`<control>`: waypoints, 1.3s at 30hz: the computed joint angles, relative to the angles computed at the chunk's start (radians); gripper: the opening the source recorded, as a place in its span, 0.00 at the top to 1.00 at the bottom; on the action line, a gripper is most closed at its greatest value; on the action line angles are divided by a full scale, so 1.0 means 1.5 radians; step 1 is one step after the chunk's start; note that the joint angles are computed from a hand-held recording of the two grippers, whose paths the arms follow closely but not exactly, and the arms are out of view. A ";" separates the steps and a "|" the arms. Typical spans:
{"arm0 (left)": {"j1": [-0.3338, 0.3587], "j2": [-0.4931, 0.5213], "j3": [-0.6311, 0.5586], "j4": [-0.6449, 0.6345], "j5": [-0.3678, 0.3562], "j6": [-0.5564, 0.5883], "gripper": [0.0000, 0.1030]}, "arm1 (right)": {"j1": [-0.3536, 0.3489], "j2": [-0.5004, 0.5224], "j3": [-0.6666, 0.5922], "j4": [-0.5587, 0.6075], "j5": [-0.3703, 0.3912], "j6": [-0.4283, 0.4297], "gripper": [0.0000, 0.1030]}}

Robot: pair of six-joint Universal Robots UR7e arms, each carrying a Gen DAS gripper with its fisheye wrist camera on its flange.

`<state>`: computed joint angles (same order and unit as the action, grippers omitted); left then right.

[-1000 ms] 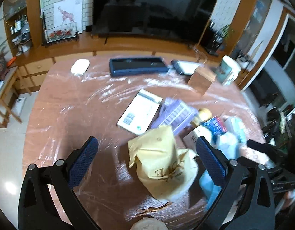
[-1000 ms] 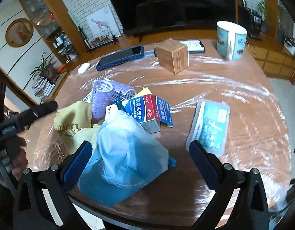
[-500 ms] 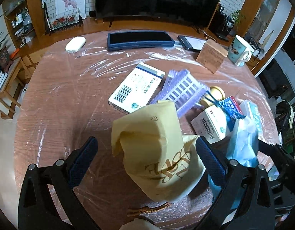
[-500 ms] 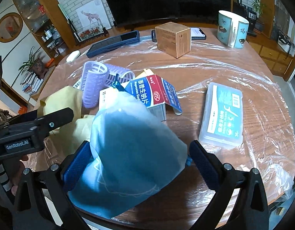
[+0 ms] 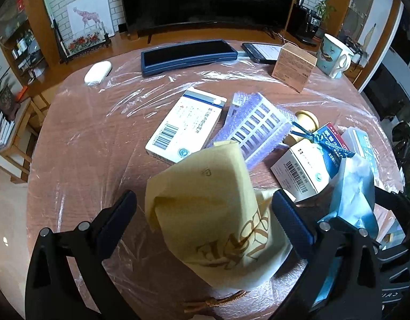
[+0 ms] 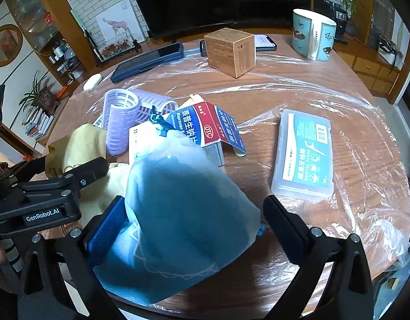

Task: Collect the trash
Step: 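Carry both held bags off the table over the black trash bin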

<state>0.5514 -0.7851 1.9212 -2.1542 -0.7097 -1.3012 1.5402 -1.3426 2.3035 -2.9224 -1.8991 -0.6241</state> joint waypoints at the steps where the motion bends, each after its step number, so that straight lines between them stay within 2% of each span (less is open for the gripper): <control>1: 0.000 0.002 -0.002 0.001 0.000 0.003 0.01 | -0.001 0.000 -0.001 0.004 0.001 0.005 0.04; 7: 0.004 0.006 -0.005 -0.003 -0.001 0.022 0.01 | 0.011 -0.009 0.009 -0.025 -0.015 -0.011 0.04; 11: 0.005 0.006 -0.003 -0.011 -0.003 0.030 0.01 | 0.008 -0.032 0.010 -0.017 -0.006 0.000 0.04; 16: 0.005 0.010 -0.006 -0.010 0.000 0.036 0.01 | -0.005 -0.031 -0.003 0.016 -0.010 0.042 0.04; 26: -0.003 0.017 -0.016 0.023 0.017 0.034 0.01 | -0.049 -0.049 -0.022 0.145 0.039 0.154 0.04; 29: -0.003 0.019 -0.014 0.012 0.015 0.044 0.02 | -0.053 -0.047 -0.018 0.136 0.051 0.155 0.04; 31: -0.003 0.019 -0.008 -0.012 0.011 0.059 0.10 | -0.053 -0.045 -0.020 0.144 0.061 0.155 0.04; 34: -0.002 0.016 -0.001 -0.040 0.002 0.077 0.18 | -0.069 -0.052 -0.018 0.157 0.113 0.137 0.19; 35: -0.003 0.015 0.001 -0.037 0.004 0.077 0.19 | -0.070 -0.053 -0.017 0.156 0.116 0.136 0.21; 38: -0.007 0.006 0.014 -0.055 0.006 0.081 0.32 | -0.081 -0.062 -0.017 0.169 0.144 0.131 0.27; 39: -0.008 0.002 0.019 -0.063 0.005 0.082 0.40 | -0.084 -0.065 -0.018 0.175 0.152 0.128 0.28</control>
